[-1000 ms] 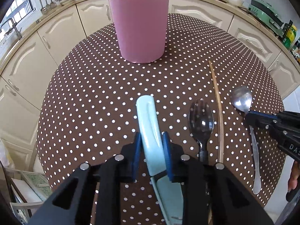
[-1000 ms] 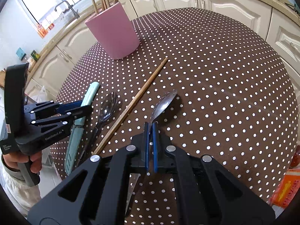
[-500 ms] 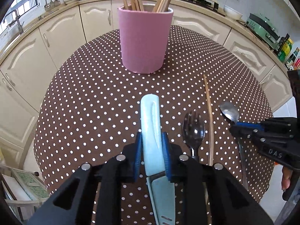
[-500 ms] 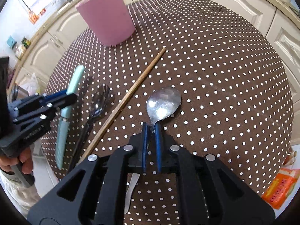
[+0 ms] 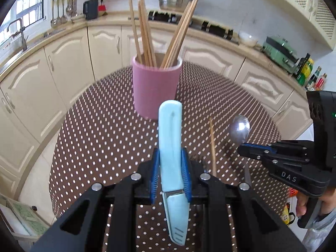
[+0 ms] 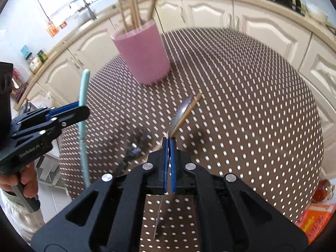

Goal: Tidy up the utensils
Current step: 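Lift the spoon and the light-blue knife over the pink cup with both grippers, then lower the spoon and knife into the pink cup and open both grippers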

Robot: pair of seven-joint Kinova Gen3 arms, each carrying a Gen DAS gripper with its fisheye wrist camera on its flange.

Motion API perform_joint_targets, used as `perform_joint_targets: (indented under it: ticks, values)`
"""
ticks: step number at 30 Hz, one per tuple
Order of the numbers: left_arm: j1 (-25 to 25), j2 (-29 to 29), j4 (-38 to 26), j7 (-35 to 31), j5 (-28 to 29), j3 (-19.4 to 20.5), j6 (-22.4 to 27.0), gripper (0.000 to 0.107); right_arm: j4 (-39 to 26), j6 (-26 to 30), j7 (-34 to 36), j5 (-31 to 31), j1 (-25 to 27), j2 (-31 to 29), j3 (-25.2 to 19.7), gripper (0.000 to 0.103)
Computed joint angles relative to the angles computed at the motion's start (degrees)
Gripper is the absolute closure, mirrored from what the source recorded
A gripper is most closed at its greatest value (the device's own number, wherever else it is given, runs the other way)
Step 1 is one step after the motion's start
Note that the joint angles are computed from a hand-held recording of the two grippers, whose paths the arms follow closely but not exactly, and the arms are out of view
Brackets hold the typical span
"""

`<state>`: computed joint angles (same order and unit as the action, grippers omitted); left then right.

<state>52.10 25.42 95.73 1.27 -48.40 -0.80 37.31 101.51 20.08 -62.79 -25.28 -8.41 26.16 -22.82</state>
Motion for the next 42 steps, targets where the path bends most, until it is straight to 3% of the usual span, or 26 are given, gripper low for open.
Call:
perform_joint_targets:
  ticks: [9,18,27,33,39,42]
  values:
    - [2.04,-2.29,2.2,7.55,-9.01,-0.94,-2.27,0.088,1.19,-5.09,7.4,-5.57,7.0,-1.46,-8.95,0.101]
    - [0.5,-4.21,3.81,13.0,-15.61,0.46,-2.38,0.088,-0.22,-7.71,9.85,-7.29,10.68,-1.78,-14.1,0.101]
    - [-0.91,-4.73,-0.14,14.85,-22.35,2.35,5.83,0.088,-2.8,-14.93,5.78,-2.27,6.68,-4.13,-13.35,0.101]
    - [-1.56,-3.91,-2.25,22.24,-31.04,2.75,10.43,0.088,-3.11,-23.67,0.9,3.05,5.41,-3.7,-14.65,0.101]
    - [-2.41,-1.56,-2.97,30.37,-38.9,3.37,14.06,0.088,-2.51,-32.97,-1.73,5.9,0.02,-2.59,-10.52,0.101]
    - [-3.98,0.26,-4.25,31.18,-40.64,3.65,14.34,0.088,-3.37,-34.25,-3.17,6.73,-2.58,-1.35,-7.81,0.101]
